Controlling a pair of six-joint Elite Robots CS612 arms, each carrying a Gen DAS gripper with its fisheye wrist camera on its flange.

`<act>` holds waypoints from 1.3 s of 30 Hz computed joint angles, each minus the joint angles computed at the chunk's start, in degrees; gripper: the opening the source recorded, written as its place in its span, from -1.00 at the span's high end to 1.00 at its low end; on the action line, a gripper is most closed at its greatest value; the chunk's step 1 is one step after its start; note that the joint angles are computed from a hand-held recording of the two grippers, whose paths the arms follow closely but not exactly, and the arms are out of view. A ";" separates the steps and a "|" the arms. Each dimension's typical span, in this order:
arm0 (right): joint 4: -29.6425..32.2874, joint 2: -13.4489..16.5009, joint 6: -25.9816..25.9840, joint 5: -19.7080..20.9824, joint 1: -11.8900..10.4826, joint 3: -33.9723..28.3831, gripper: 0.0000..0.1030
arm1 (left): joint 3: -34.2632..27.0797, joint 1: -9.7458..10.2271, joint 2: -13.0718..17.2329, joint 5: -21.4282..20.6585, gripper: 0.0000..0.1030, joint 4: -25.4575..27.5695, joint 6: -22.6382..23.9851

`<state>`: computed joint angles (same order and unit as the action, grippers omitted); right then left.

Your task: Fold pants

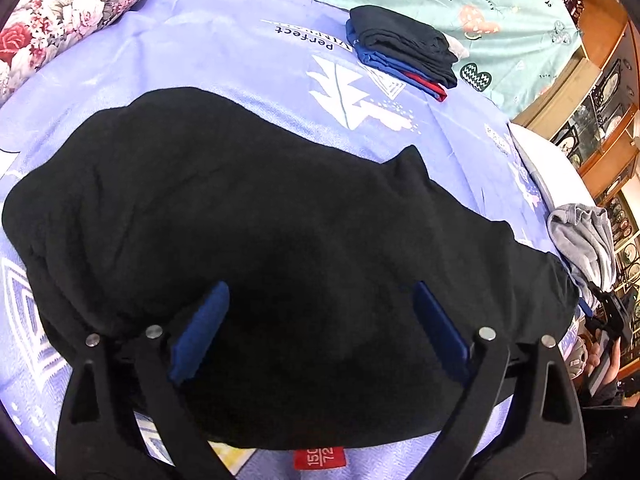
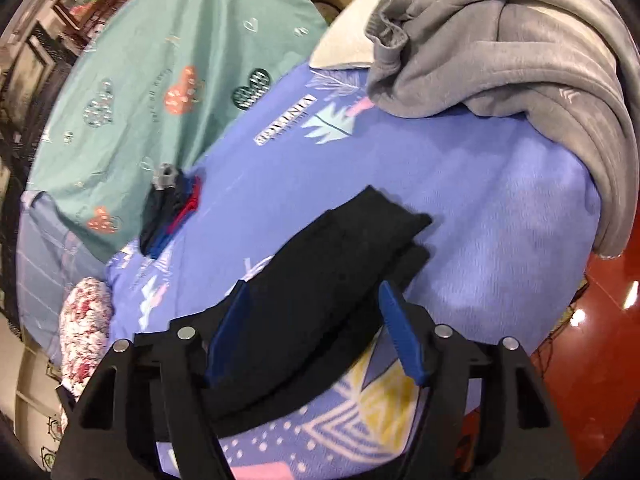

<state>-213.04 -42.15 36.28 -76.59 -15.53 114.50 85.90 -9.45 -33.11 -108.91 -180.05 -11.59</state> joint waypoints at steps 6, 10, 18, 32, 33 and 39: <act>11.07 -0.84 -1.99 1.20 -1.68 -2.61 0.77 | 0.00 0.20 -0.05 0.01 -0.83 -0.18 -0.67; 3.18 -1.67 -1.77 1.90 -1.55 -0.47 0.78 | -0.18 1.32 0.27 0.27 -0.75 -0.82 -3.60; 16.28 -5.37 -6.06 -1.83 -1.43 1.73 0.66 | 0.42 0.98 -0.23 1.70 -0.75 -0.35 -1.70; 32.75 -5.54 -18.51 0.10 -3.78 -5.36 0.10 | -0.16 0.16 -0.38 4.85 -0.78 1.64 -1.10; 36.00 -5.18 -20.68 1.26 -3.90 -6.75 0.08 | -0.18 0.14 -0.39 4.99 -0.78 1.76 -1.11; 50.37 -3.14 -30.69 12.64 -5.06 -12.62 -0.02 | 0.14 -0.01 -0.41 5.86 -0.78 1.05 -1.87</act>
<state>-162.67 -45.29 5.59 -63.95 -20.59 101.89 86.04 -9.46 -33.52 -103.05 -179.00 -13.46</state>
